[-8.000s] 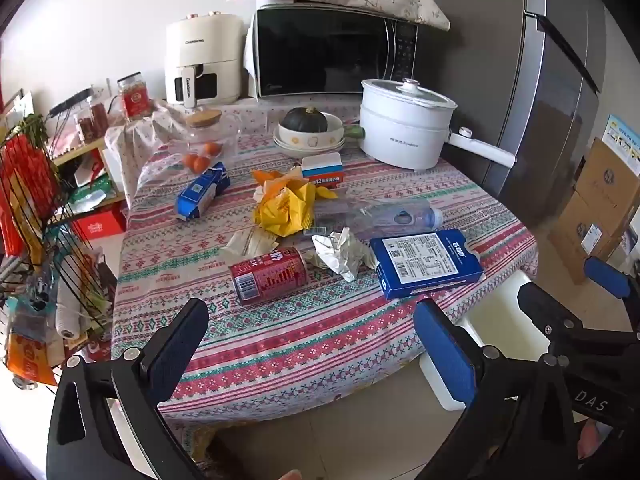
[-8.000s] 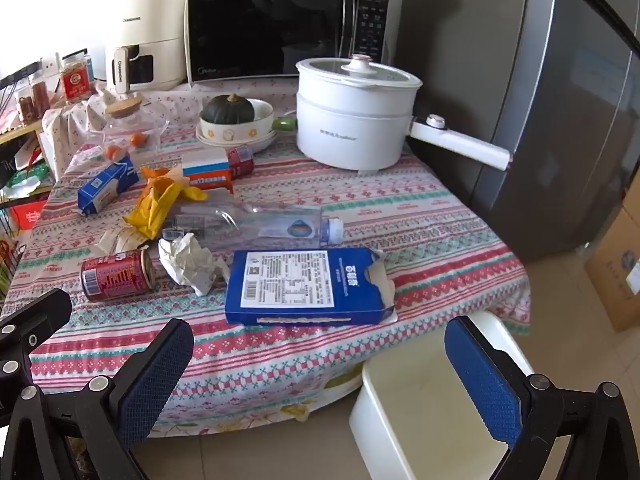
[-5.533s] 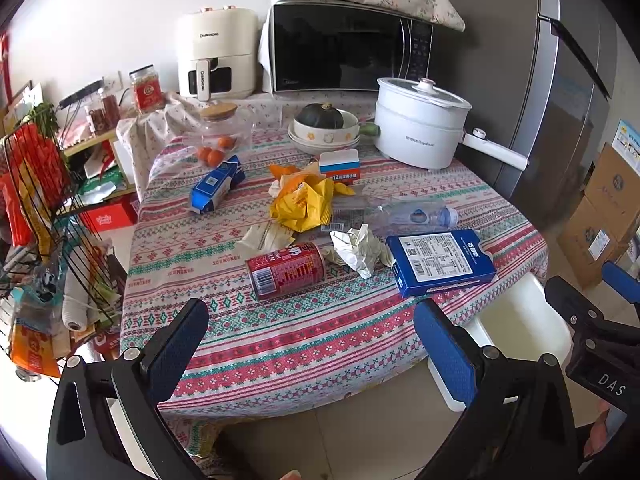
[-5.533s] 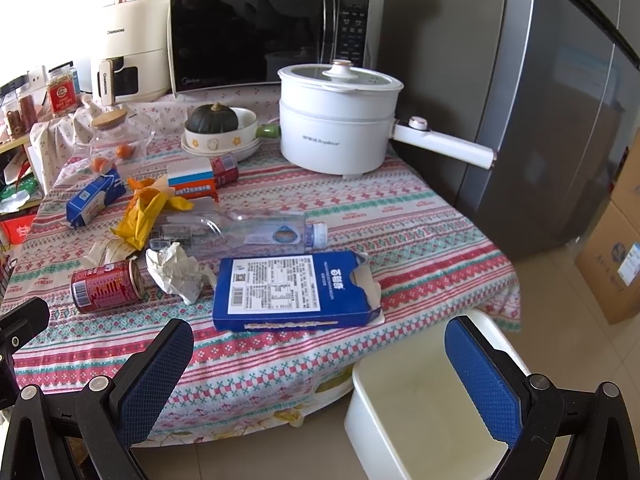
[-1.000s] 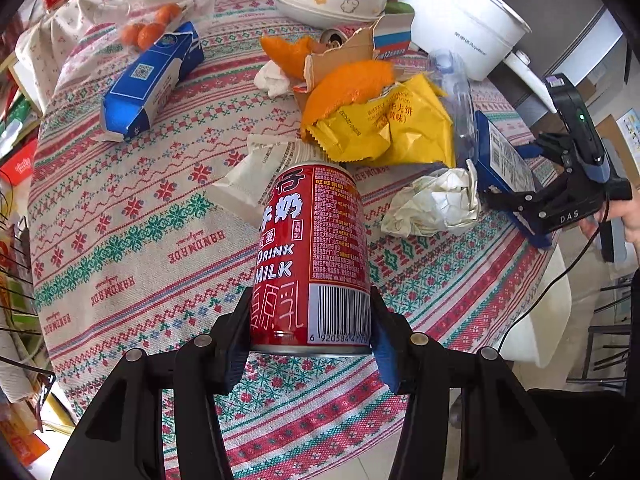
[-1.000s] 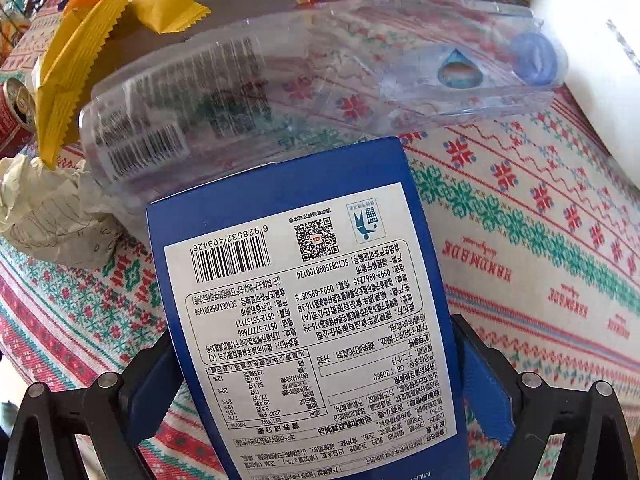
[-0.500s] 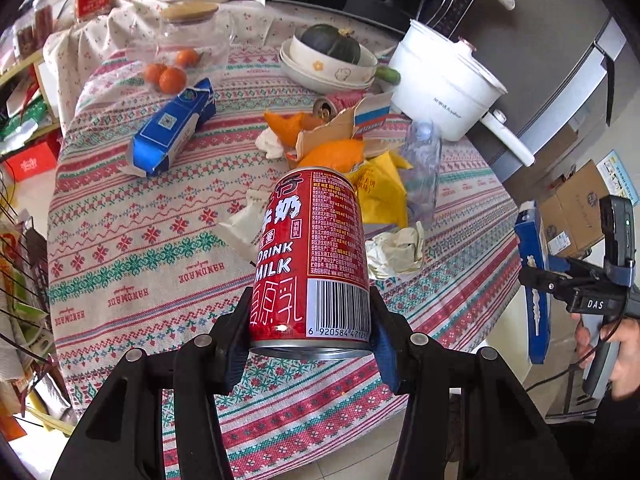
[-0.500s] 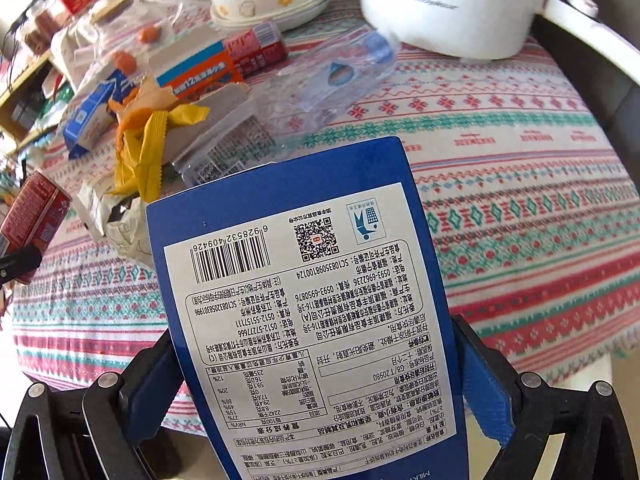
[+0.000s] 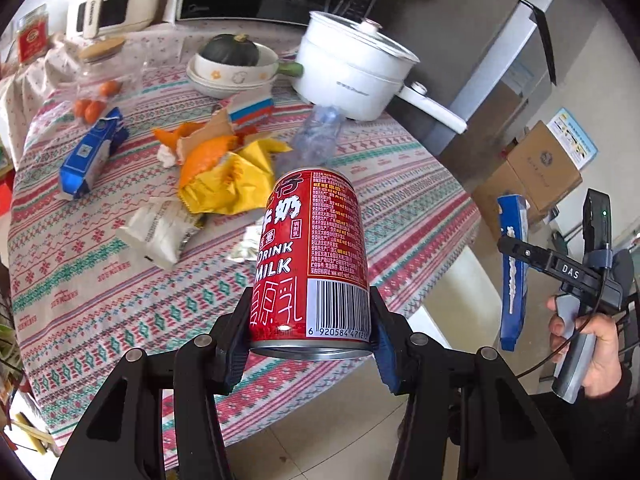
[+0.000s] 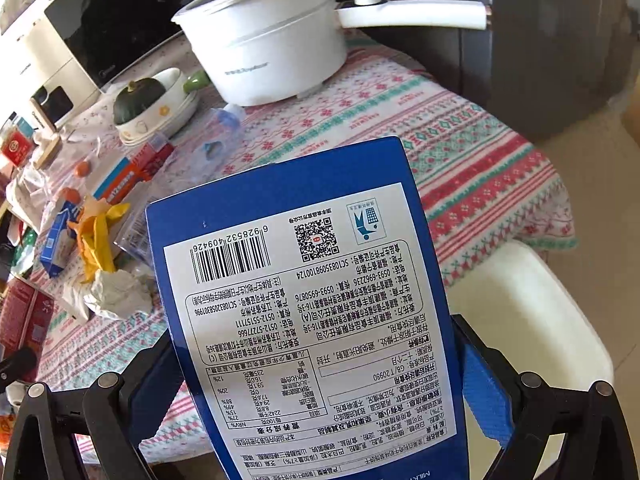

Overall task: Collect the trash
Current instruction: 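Carry the can and the blue box with both tools toward the white bin, then open the left tool to drop the can into the bin while the right tool drops the box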

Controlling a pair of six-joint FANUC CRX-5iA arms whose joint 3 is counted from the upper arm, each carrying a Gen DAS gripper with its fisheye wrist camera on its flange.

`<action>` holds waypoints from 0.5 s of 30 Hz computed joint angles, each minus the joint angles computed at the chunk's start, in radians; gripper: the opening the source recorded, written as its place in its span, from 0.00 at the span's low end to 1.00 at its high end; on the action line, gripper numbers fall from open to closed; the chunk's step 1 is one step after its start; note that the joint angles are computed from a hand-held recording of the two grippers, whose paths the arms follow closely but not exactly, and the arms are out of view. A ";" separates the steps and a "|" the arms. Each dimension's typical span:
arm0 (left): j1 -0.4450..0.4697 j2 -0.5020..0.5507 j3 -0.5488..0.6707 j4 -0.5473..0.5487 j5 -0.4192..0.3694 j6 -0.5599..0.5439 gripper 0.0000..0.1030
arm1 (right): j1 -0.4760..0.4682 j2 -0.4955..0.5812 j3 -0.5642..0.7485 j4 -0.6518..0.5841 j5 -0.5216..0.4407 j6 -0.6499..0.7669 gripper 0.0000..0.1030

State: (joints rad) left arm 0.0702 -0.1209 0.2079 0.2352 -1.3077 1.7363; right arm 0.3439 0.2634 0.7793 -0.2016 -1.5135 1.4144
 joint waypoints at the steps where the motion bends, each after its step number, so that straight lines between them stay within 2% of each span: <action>1: -0.027 0.015 0.014 -0.006 -0.003 0.002 0.53 | -0.007 -0.005 -0.008 0.010 -0.002 0.007 0.97; 8: -0.214 0.166 0.136 -0.037 -0.018 0.005 0.53 | -0.107 -0.008 -0.010 -0.030 -0.026 0.004 0.97; 15: -0.356 0.352 0.279 -0.036 -0.059 -0.015 0.53 | -0.180 -0.014 -0.042 -0.018 -0.048 0.051 0.97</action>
State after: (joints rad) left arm -0.2863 0.2309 0.4870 0.1997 -1.3671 1.7218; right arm 0.1640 0.2498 0.7371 -0.2194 -1.5611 1.4655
